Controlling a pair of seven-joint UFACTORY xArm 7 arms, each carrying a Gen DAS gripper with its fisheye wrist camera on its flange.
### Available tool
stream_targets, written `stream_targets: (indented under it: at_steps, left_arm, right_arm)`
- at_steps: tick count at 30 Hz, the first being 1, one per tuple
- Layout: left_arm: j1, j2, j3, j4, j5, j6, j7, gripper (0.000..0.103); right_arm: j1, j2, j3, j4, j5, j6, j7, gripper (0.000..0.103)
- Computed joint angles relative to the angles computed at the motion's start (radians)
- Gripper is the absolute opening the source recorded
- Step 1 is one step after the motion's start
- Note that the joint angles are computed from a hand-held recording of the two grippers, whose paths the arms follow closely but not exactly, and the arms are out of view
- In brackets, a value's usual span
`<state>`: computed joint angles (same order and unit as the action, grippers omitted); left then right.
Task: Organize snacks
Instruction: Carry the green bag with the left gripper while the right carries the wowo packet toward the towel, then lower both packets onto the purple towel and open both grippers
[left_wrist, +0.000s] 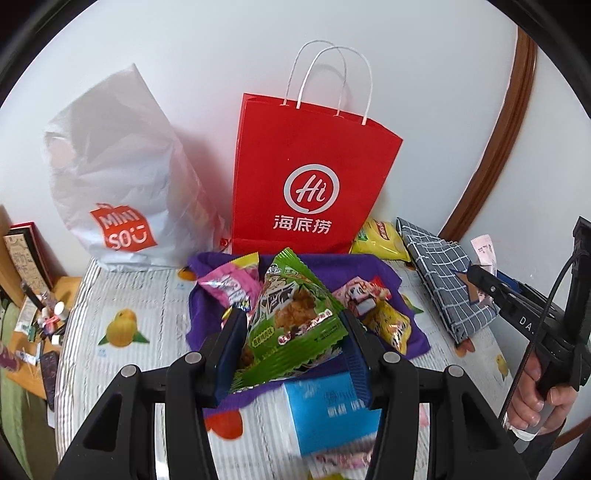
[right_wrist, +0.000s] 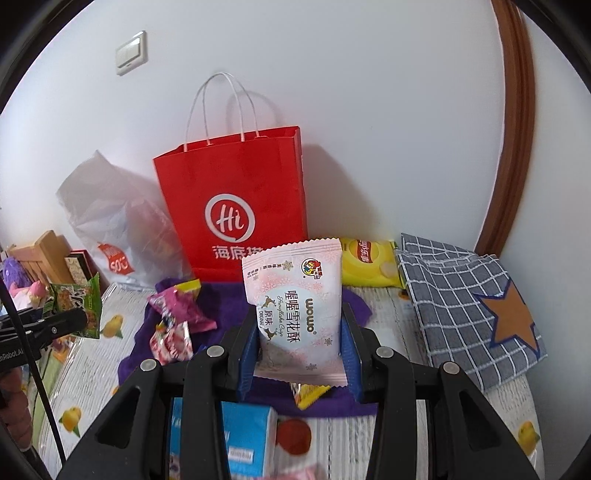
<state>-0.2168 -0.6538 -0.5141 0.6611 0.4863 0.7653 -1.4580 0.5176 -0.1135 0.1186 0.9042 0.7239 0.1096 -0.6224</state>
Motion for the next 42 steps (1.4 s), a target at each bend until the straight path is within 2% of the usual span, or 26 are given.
stream_targets:
  at_steps: [6,10,16,18,21,26,42]
  left_arm:
    - [0.054,0.072,0.047,0.005,0.042,-0.088,0.022,0.049]
    - [0.091,0.133,0.055,0.044,0.091,-0.099,0.032,0.049]
    - [0.119,0.190,0.091,0.047,0.167,-0.181,0.006,0.049]
    - [0.119,0.219,0.110,0.045,0.167,-0.197,0.014,0.049]
    - [0.115,0.248,0.124,0.048,0.174,-0.194,0.013,0.049]
    - [0.101,0.273,0.156,0.032,0.167,-0.218,0.011,0.049]
    - [0.108,0.263,0.180,-0.006,0.153,-0.249,0.000,0.049]
  right_arm:
    - [-0.043,0.121,0.050,0.113,-0.065,0.001,0.057,0.040]
    - [-0.081,0.189,0.095,0.184,-0.126,0.005,0.110,0.040]
    - [-0.140,0.280,0.173,0.268,-0.158,0.000,0.114,0.040]
    - [-0.123,0.313,0.150,0.289,-0.252,0.022,0.185,0.040]
    - [-0.138,0.341,0.161,0.301,-0.314,0.014,0.227,0.040]
    - [-0.182,0.366,0.192,0.311,-0.342,0.027,0.246,0.040]
    - [-0.175,0.414,0.189,0.326,-0.458,0.049,0.310,0.040]
